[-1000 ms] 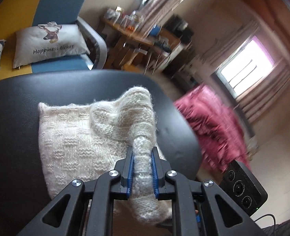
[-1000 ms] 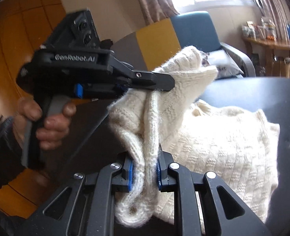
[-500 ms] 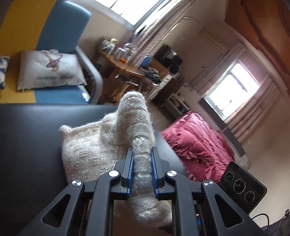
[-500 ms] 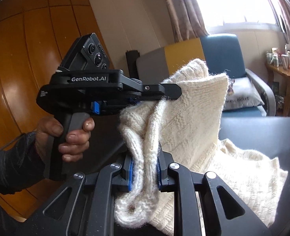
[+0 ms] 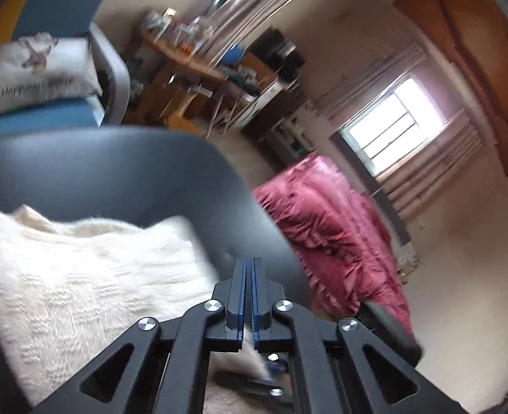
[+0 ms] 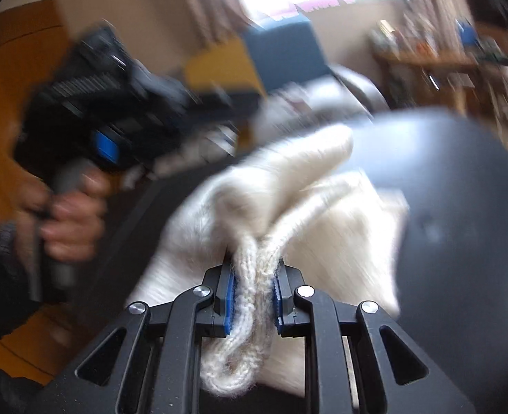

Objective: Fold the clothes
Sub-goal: 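Lay the folded part down and open both grippers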

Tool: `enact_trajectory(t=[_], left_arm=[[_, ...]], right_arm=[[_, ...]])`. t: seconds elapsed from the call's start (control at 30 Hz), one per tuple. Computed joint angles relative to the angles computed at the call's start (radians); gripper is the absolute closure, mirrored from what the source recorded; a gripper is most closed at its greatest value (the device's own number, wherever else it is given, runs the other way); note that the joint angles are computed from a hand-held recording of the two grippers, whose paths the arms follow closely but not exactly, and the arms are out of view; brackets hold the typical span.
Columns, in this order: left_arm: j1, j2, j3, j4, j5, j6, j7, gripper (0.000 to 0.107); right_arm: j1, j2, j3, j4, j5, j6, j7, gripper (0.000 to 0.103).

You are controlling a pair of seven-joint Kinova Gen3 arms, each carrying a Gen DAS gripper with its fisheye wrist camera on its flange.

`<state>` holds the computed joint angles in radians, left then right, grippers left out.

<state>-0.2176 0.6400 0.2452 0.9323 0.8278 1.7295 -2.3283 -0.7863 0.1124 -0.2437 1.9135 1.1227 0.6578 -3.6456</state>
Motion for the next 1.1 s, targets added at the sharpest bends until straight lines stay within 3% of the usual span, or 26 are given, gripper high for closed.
enact_trajectory(t=[0.1, 0.27, 0.4, 0.5, 0.67, 0.8, 0.93, 1.03, 1.1], left_arm=[[0.029, -0.007, -0.013, 0.055, -0.037, -0.023, -0.013, 0.107], [0.001, -0.056, -0.040, 0.093, -0.075, -0.069, -0.089, 0.106], [-0.047, -0.124, -0.071, 0.158, -0.098, -0.162, -0.214, 0.101], [-0.049, -0.140, -0.092, 0.189, -0.149, -0.225, -0.244, 0.100], [-0.043, -0.130, -0.110, 0.251, -0.193, -0.270, -0.260, 0.100], [-0.085, -0.120, -0.107, 0.251, -0.171, -0.243, -0.277, 0.100], [-0.162, -0.097, -0.121, 0.228, -0.149, -0.188, -0.286, 0.100], [-0.225, -0.089, -0.134, 0.224, -0.133, -0.156, -0.293, 0.100], [-0.267, -0.081, -0.140, 0.218, -0.125, -0.127, -0.303, 0.100]], right_arm=[[0.018, 0.013, -0.014, 0.078, 0.004, -0.047, -0.121, 0.085], [0.165, 0.029, -0.152, 0.117, 0.131, -0.078, -0.269, 0.085], [0.068, 0.000, -0.040, 0.087, 0.084, -0.056, -0.188, 0.085], [0.013, 0.004, -0.017, 0.090, -0.016, -0.006, -0.113, 0.085], [-0.003, -0.029, 0.040, 0.144, -0.063, -0.089, -0.147, 0.084], [0.157, 0.013, -0.084, 0.084, -0.130, -0.140, 0.006, 0.082], [0.331, 0.104, -0.263, -0.013, -0.152, -0.196, 0.168, 0.082], [0.397, 0.176, -0.383, -0.095, -0.187, -0.202, 0.290, 0.082], [0.372, 0.209, -0.384, -0.140, -0.225, -0.212, 0.372, 0.082]])
